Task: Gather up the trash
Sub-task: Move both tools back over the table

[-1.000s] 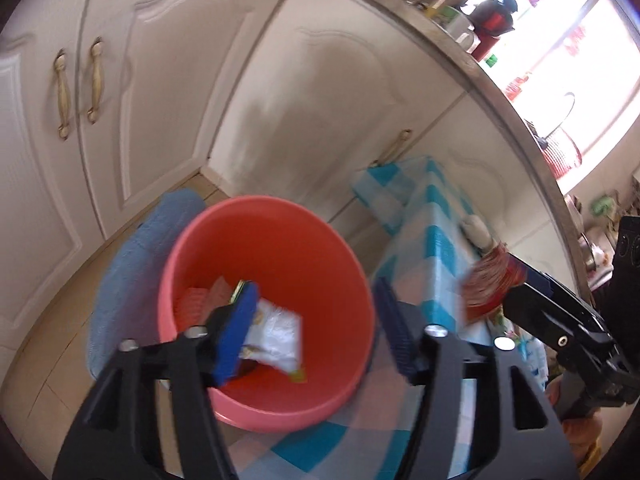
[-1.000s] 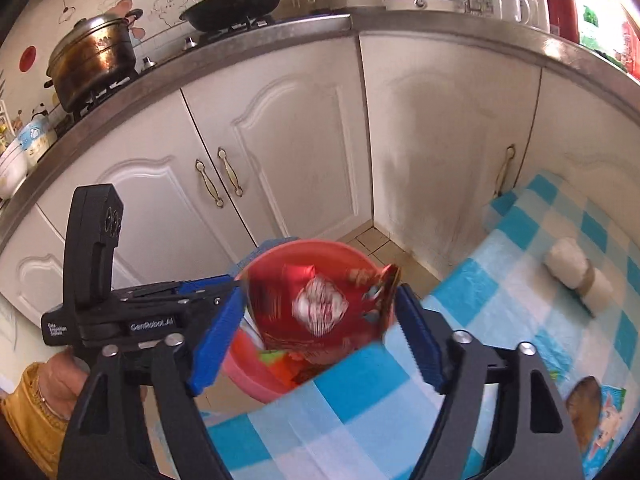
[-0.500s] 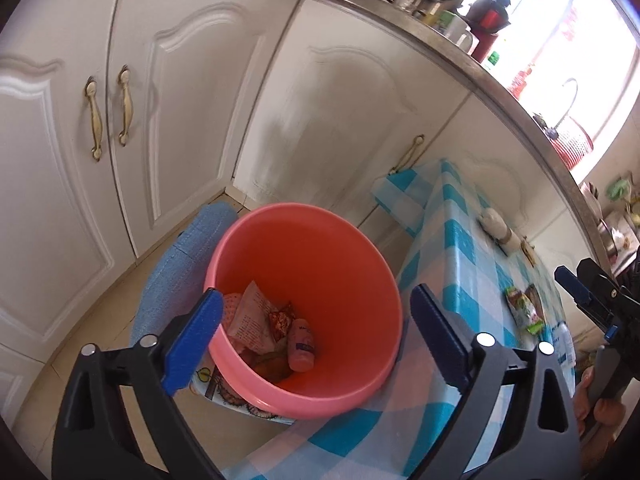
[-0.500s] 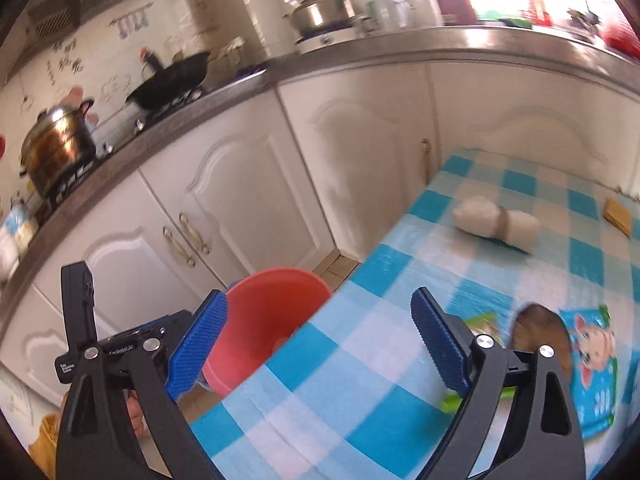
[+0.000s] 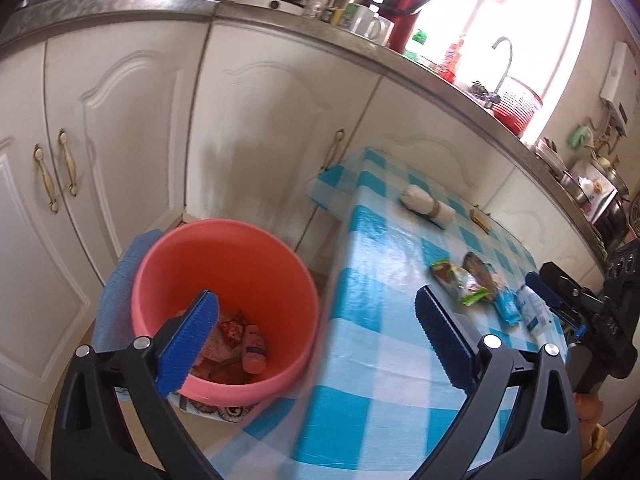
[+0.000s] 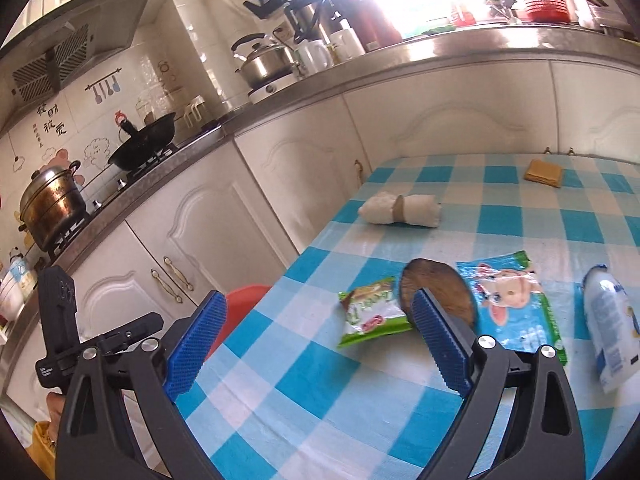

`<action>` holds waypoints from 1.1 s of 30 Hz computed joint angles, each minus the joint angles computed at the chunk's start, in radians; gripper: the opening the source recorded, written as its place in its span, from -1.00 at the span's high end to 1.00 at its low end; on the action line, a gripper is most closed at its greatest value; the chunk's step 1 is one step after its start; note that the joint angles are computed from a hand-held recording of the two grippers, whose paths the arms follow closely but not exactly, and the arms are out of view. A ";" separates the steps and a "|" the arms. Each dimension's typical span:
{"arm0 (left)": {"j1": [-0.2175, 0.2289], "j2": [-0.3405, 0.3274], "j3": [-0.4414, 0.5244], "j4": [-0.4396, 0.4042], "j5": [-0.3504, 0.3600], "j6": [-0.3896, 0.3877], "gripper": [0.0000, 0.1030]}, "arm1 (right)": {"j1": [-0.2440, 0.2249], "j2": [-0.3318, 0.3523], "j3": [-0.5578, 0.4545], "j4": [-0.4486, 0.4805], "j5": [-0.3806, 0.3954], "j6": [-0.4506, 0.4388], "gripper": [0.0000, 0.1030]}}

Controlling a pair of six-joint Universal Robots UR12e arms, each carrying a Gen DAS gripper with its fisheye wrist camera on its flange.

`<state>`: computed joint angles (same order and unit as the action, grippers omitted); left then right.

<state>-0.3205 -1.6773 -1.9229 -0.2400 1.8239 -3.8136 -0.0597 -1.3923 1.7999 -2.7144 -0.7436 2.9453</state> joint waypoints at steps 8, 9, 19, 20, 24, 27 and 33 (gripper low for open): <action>-0.043 -0.039 0.068 -0.027 -0.028 0.032 -0.92 | -0.046 -0.006 0.017 -0.037 0.010 0.029 -0.82; -0.048 -0.045 0.078 -0.036 -0.031 0.035 -0.92 | -0.052 -0.006 0.018 -0.042 0.010 0.034 -0.82; -0.094 -0.102 0.167 -0.093 -0.070 0.062 -0.92 | -0.125 0.003 0.006 -0.061 0.017 0.116 -0.82; -0.098 -0.107 0.176 -0.100 -0.069 0.066 -0.92 | -0.131 0.005 0.006 -0.070 0.013 0.129 -0.82; -0.111 -0.129 0.216 -0.126 -0.075 0.081 -0.92 | -0.160 0.017 -0.003 -0.085 -0.002 0.179 -0.82; -0.120 -0.156 0.259 -0.145 -0.081 0.096 -0.92 | -0.182 0.031 -0.012 -0.098 -0.009 0.229 -0.82; -0.125 -0.244 0.411 -0.213 -0.109 0.147 -0.92 | -0.226 0.064 -0.028 -0.140 -0.020 0.344 -0.83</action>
